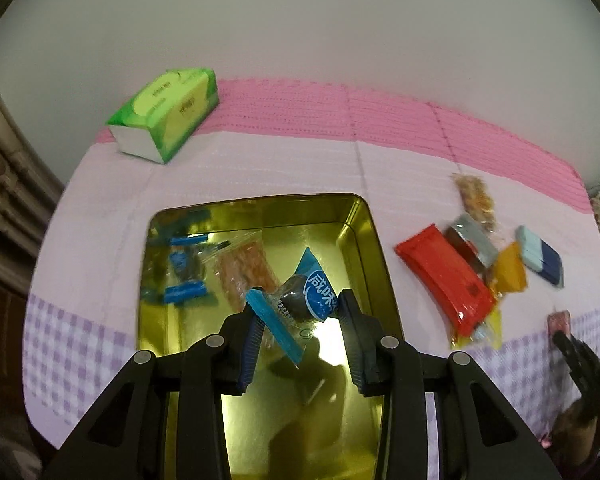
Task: Organize snacks
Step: 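Open the left gripper to drop the candy into the gold tray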
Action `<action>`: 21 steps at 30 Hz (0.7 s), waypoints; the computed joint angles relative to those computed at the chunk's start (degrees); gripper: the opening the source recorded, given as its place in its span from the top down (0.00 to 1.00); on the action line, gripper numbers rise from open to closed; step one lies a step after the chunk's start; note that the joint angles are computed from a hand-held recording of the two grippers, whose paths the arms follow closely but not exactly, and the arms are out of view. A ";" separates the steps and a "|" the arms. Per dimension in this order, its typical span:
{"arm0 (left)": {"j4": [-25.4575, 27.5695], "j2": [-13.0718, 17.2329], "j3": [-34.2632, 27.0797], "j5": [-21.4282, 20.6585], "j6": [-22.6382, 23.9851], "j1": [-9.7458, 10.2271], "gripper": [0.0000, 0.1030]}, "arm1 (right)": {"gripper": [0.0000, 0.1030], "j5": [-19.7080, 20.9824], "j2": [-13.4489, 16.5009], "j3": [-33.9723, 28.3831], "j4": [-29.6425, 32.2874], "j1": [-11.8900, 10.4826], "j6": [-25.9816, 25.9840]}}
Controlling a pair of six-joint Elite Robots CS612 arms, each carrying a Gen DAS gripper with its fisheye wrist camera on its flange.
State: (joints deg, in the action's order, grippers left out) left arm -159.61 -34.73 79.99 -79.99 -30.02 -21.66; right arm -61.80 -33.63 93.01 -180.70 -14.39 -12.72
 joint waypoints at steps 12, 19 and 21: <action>4.10 4.15 -6.49 1.56 0.78 0.41 0.63 | 0.78 0.14 0.02 0.43 -0.99 -0.14 -0.20; 2.52 3.41 -5.19 5.82 0.77 -0.26 0.63 | 0.78 0.07 0.16 0.23 -0.99 -0.04 -0.11; 1.97 2.59 -3.92 7.58 0.41 -0.70 0.63 | 0.78 0.00 0.15 0.25 -1.01 -0.02 -0.12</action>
